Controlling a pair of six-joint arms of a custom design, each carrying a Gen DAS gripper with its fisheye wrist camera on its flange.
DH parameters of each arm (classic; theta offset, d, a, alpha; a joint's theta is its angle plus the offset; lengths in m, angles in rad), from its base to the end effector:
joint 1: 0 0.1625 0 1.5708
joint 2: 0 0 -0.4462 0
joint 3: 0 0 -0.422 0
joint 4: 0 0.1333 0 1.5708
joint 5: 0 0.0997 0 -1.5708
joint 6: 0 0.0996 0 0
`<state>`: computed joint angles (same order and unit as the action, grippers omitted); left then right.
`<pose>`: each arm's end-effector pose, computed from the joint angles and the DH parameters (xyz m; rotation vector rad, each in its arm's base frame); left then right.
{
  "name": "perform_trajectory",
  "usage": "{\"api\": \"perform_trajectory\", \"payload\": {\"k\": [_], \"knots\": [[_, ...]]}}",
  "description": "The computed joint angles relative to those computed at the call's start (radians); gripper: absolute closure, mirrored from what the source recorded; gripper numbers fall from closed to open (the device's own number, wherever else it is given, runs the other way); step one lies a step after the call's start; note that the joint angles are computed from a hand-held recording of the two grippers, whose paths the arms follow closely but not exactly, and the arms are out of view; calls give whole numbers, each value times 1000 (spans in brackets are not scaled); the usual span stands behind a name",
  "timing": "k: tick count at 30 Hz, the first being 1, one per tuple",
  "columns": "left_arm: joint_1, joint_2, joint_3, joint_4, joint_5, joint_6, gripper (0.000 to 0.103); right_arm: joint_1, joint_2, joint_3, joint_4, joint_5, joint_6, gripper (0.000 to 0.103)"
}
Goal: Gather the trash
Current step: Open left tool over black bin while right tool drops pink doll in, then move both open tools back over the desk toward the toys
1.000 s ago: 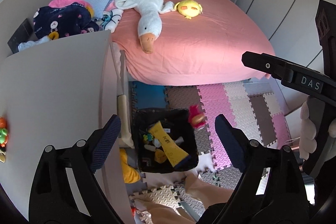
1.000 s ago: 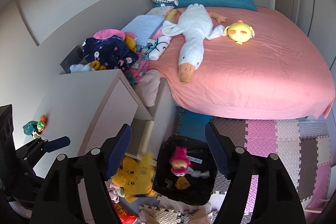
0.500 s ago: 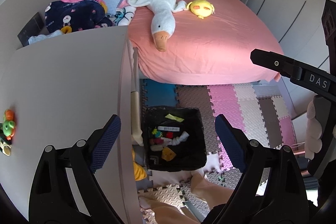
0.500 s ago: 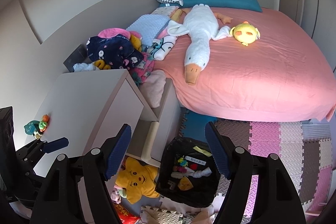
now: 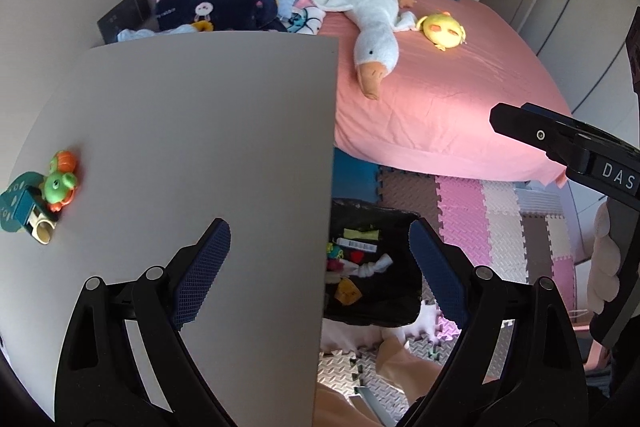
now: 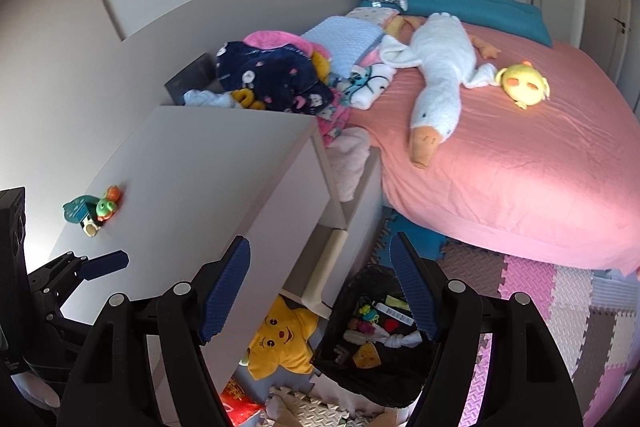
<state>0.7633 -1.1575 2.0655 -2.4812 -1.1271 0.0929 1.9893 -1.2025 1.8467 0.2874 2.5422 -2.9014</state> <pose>-0.2676 -0.4997 0.1488 1.1823 2.4479 -0.2175 0.2302 -0.3918 0.2208 -0.1866 -2.2219 1.0628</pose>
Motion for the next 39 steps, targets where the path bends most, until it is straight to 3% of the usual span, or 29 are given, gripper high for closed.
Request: {"api": "perform_trajectory", "payload": {"k": [10, 25, 39], "knots": [[46, -55, 17, -29, 102, -42, 15, 0, 107, -100, 15, -78, -69, 30], [129, -93, -9, -55, 256, -191, 15, -3, 248, -250, 56, -160, -164, 30], [224, -46, -88, -130, 336, -249, 15, -35, 377, -410, 136, -237, -218, 30]]}}
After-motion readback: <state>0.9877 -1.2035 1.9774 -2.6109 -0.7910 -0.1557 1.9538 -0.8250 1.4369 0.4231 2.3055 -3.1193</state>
